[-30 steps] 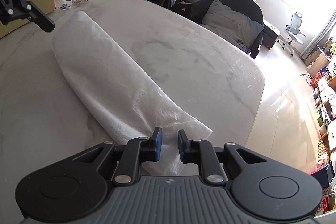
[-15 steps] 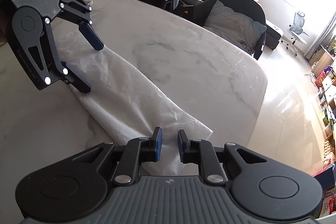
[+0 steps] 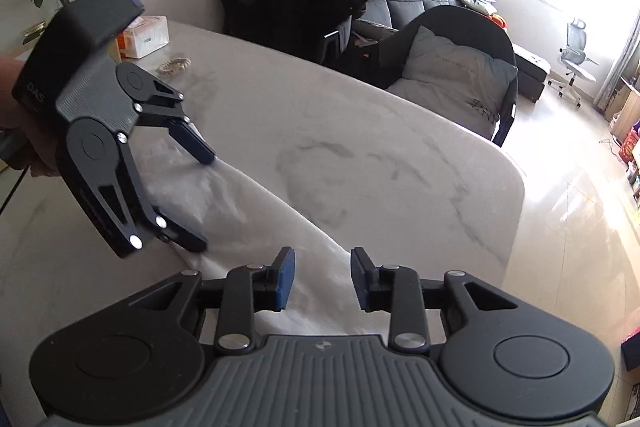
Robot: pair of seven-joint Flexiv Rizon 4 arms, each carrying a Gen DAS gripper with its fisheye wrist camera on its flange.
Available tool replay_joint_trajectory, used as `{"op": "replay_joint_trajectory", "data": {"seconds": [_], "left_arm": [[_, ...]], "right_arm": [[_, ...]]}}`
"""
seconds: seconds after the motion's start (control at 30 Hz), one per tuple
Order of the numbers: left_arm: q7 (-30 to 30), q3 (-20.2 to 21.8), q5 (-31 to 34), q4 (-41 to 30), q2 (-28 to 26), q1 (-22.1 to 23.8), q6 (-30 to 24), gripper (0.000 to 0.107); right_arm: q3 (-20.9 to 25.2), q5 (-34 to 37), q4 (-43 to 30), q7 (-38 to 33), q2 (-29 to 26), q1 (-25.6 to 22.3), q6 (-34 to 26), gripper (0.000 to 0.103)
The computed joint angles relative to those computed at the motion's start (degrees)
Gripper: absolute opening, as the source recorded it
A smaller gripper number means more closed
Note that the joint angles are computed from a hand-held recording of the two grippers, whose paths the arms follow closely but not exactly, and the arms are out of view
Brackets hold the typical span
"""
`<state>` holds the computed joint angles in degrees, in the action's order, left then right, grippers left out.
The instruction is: Fold shopping bag
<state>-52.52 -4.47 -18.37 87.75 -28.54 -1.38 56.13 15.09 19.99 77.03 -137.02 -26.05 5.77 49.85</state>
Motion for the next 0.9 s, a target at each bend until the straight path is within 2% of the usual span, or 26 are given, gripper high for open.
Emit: {"op": "replay_joint_trajectory", "data": {"seconds": [0.1, 0.17, 0.33, 0.4, 0.5, 0.57, 0.63, 0.73, 0.8, 0.9], "left_arm": [[1.05, -0.62, -0.92, 1.29, 0.39, 0.39, 1.47, 0.094], [1.74, -0.9, -1.46, 1.89, 0.62, 0.62, 2.0, 0.094], [3.48, -1.42, -2.7, 2.85, 0.96, 1.0, 2.82, 0.094], [3.8, -1.44, -3.01, 3.02, 0.98, 0.98, 3.07, 0.094], [3.71, -1.32, -3.22, 3.18, 0.91, 0.82, 3.57, 0.095], [3.32, -1.2, -3.25, 3.4, 0.91, 0.65, 4.11, 0.096], [3.29, -1.29, -3.35, 3.62, 0.95, 0.67, 4.52, 0.096], [3.26, -1.26, -3.29, 3.57, 0.95, 0.64, 4.46, 0.096], [2.87, -1.08, -3.08, 3.46, 0.92, 0.5, 4.38, 0.097], [2.38, -0.92, -2.75, 3.38, 0.93, 0.36, 4.31, 0.097]], "right_arm": [[-1.56, -3.79, 4.7, 4.38, 1.95, 2.83, 0.6, 0.031], [-3.24, -7.3, 8.72, 7.77, 2.88, 4.28, 3.47, 0.031], [-4.92, -9.6, 10.27, 13.29, 3.71, 1.89, 4.29, 0.033], [-5.06, -10.34, 9.88, 13.75, 3.71, 0.73, 3.25, 0.038], [-4.9, -11.13, 9.57, 12.52, 3.67, -0.57, 2.13, 0.039], [-6.46, -14.49, 9.78, 15.78, 3.84, 0.82, 1.64, 0.039], [-7.06, -16.58, 11.65, 18.6, 4.8, 1.59, 3.62, 0.038], [-2.07, -8.41, 9.48, 14.55, 4.94, -0.65, 5.68, 0.038], [0.59, -4.74, 6.37, 9.88, 3.36, -0.86, 4.35, 0.038], [1.19, -3.94, 1.94, 7.92, -0.5, 1.45, 1.51, 0.038]]}}
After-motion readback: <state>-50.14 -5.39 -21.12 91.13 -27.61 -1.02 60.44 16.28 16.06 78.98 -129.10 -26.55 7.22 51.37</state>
